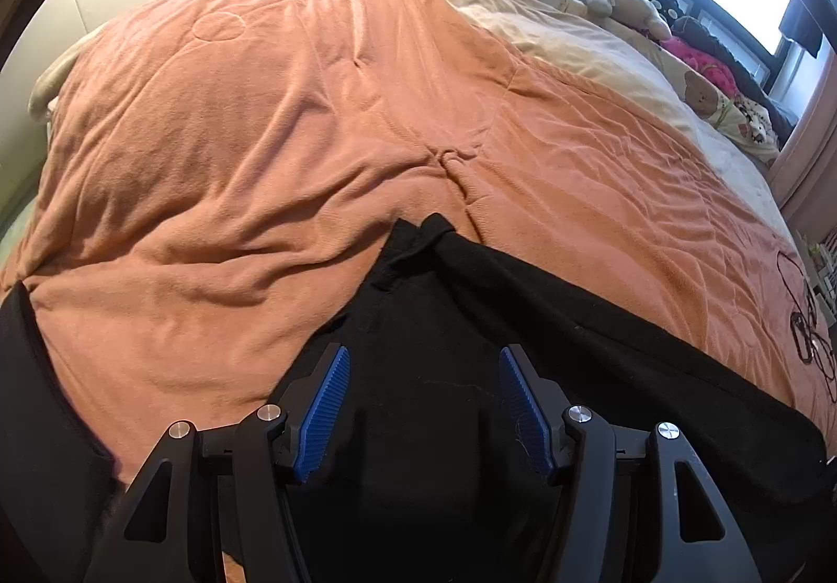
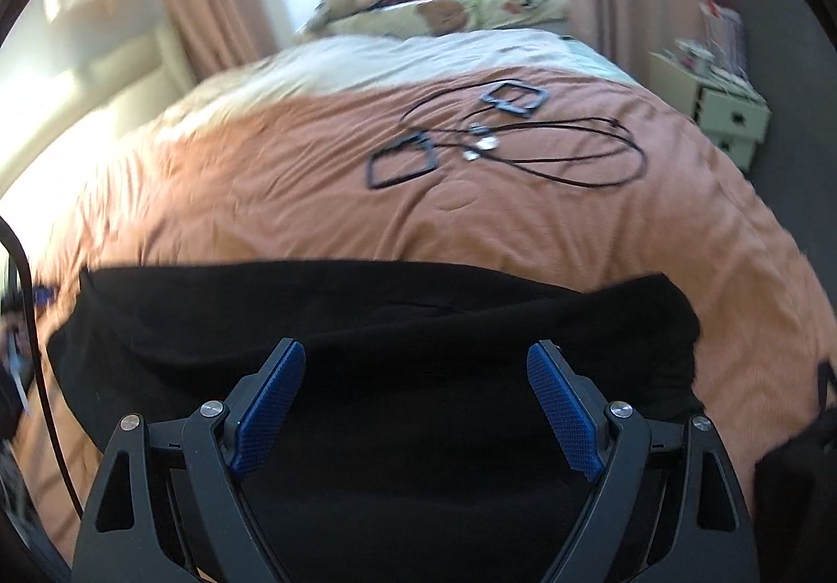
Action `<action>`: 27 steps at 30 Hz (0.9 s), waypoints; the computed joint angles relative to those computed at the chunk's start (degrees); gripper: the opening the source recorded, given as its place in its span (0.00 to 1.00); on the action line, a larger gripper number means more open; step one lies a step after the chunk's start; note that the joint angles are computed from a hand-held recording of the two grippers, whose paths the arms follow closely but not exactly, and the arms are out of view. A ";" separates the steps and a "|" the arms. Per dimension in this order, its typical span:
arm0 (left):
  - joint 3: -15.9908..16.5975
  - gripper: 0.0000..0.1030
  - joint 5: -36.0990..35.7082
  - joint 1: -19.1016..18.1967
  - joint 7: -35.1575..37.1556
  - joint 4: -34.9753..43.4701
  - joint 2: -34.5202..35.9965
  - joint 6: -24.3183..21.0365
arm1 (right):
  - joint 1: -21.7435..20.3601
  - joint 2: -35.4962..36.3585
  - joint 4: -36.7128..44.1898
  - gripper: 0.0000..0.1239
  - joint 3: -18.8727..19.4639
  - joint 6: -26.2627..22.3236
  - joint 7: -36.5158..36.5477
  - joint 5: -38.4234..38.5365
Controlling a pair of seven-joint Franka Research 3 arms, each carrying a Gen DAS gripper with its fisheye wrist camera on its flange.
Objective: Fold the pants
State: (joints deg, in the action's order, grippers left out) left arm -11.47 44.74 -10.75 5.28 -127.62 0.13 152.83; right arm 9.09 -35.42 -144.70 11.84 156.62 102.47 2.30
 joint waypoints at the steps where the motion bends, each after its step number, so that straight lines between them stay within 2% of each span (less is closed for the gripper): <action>1: -0.06 0.60 0.03 -0.07 0.12 0.85 0.81 -0.07 | 0.13 1.03 1.08 0.70 0.33 -0.87 -0.70 -0.61; 11: 1.11 0.60 0.16 -2.26 0.15 8.84 7.65 -1.30 | 4.66 8.33 9.82 0.70 0.09 -8.80 -8.42 -3.28; 18: 2.27 0.60 -2.21 -4.16 2.16 13.68 12.21 -3.57 | 5.34 12.68 14.93 0.70 1.81 -13.16 -11.14 -9.61; 24: 3.69 0.59 -1.32 -5.19 -0.49 14.86 13.55 -4.92 | 7.40 19.63 22.23 0.70 2.07 -19.97 -14.81 -15.05; 25: 3.94 0.51 -0.99 -5.15 -1.45 14.62 13.52 -4.51 | 7.56 20.82 23.45 0.70 2.50 -21.58 -14.38 -17.12; 26: 3.98 0.36 -1.17 -4.99 -1.73 14.48 13.53 -4.24 | 7.73 22.00 24.61 0.70 2.68 -23.21 -13.75 -19.15; 27: 3.83 0.28 -2.19 -4.64 -1.13 14.61 13.74 -4.43 | 8.14 23.15 25.71 0.67 2.86 -24.89 -12.97 -20.91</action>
State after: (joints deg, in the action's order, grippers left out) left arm -7.63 42.55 -15.39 4.15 -113.01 13.87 148.40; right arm 17.23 -12.26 -118.99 14.70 131.73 89.50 -18.61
